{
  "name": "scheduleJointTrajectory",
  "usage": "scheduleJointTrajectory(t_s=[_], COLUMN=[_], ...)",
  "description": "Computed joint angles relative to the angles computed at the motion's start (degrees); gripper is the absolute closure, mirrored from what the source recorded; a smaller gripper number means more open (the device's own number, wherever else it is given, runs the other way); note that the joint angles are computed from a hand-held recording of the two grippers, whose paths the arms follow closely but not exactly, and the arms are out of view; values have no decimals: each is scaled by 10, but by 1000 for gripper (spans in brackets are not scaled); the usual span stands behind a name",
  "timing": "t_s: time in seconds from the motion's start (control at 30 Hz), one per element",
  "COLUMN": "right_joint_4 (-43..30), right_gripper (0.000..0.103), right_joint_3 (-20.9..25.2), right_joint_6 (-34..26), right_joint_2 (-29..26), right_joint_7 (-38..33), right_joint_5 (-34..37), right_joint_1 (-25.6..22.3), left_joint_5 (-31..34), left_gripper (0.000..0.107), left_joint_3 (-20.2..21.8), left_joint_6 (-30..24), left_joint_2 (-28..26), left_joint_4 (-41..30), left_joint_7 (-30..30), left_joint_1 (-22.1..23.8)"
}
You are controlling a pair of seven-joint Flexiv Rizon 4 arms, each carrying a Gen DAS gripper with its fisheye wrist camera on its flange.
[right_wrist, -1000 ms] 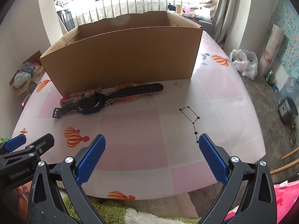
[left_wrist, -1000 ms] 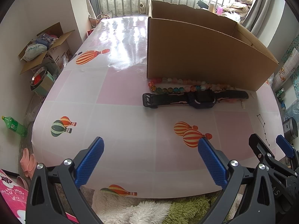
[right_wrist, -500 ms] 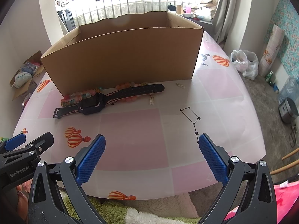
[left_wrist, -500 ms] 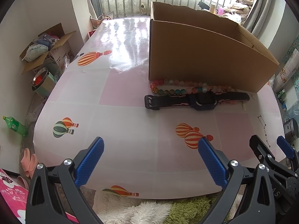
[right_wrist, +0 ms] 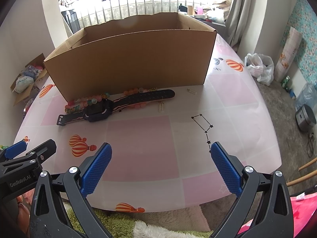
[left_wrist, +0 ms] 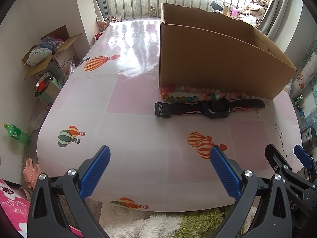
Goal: Organize jewelry
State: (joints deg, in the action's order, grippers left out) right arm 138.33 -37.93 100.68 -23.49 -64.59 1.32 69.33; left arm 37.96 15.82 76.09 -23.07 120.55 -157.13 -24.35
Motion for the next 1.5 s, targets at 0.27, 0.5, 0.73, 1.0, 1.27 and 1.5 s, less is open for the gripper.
scheduleJointTrajectory(t_s=[0.27, 0.5, 0.73, 1.0, 1.27, 1.5], right_joint_4=[1, 1, 2, 3, 4, 3], right_gripper=[7, 7, 7, 7, 7, 7], right_joint_3=[-1, 0, -3, -1, -1, -1], right_joint_6=[-2, -2, -2, -2, -2, -4], right_joint_2=[2, 2, 2, 3, 4, 5], right_joint_7=[1, 2, 2, 3, 3, 4], right_joint_5=[-2, -3, -3, -4, -4, -6], right_joint_1=[1, 0, 3, 1, 1, 1], left_joint_5=[0, 2, 4, 5, 6, 2], left_gripper=[8, 8, 8, 8, 8, 8], left_joint_3=[-2, -2, -4, -5, -5, -7], left_joint_6=[-1, -3, -4, -4, -5, -6], left_joint_2=[2, 4, 4, 4, 2, -3], left_joint_4=[1, 2, 2, 2, 1, 0], left_joint_7=[1, -1, -3, -3, -6, -4], left_joint_1=[2, 4, 5, 6, 5, 5])
